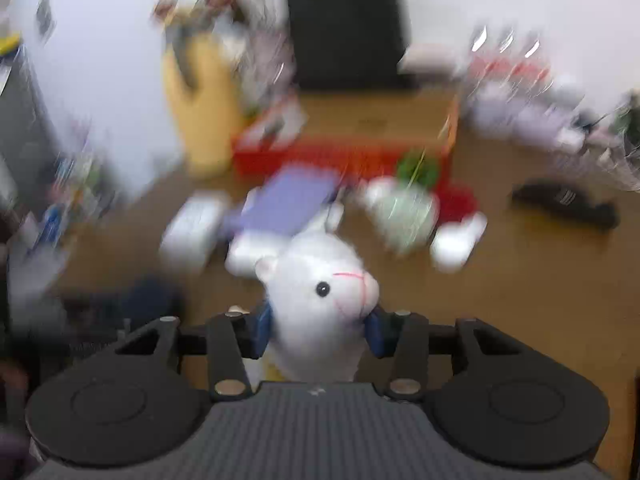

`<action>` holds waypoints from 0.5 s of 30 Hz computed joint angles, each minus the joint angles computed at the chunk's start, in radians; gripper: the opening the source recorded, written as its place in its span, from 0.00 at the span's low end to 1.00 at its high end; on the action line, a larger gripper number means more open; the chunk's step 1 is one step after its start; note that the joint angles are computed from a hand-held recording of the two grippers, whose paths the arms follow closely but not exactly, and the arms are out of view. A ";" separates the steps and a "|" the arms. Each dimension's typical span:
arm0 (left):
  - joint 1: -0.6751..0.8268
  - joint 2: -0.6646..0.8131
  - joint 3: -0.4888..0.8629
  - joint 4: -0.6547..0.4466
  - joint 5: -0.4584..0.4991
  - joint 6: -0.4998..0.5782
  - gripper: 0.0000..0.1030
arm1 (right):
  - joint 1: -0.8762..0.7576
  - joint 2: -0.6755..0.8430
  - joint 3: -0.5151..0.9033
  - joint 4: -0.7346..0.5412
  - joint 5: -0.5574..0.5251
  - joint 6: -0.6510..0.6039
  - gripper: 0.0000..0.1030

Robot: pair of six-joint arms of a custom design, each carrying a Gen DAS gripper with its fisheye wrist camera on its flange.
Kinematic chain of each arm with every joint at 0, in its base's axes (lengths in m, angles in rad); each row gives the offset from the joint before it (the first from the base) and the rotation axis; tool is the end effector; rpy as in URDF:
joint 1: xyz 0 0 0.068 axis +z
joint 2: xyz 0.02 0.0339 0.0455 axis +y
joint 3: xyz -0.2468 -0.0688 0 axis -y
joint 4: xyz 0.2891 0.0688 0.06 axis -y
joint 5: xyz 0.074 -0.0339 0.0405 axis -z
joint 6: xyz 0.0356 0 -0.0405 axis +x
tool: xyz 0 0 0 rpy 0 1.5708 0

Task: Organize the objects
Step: 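Carry the navy case and plush sheep into the red cardboard box and release both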

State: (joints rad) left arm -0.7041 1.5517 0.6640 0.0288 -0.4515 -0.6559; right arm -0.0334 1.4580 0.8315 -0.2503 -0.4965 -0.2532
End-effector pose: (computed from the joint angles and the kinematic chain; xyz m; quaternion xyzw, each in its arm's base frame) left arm 0.2491 -0.1912 0.0936 -0.0560 0.9151 -0.0504 0.3960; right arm 0.3293 0.0060 0.1569 -0.1830 0.8969 0.1816 0.3593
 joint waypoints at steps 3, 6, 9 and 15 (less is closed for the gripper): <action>-0.020 0.038 0.019 0.010 -0.014 -0.009 0.91 | 0.035 0.107 0.029 0.078 0.077 0.093 0.55; -0.046 0.079 0.065 -0.051 -0.081 -0.034 0.92 | 0.104 0.207 0.039 0.226 0.191 0.216 0.61; -0.040 0.053 0.045 -0.055 -0.069 -0.041 0.92 | 0.144 0.165 -0.035 0.304 0.251 0.239 0.74; -0.039 0.062 0.045 -0.031 -0.092 -0.012 0.67 | 0.155 0.134 -0.078 0.328 0.294 0.239 0.74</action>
State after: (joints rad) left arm -0.7434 1.6141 0.7092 -0.0024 -0.5431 -0.6674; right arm 0.1219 1.5915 0.7535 0.0773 -0.2029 -0.0144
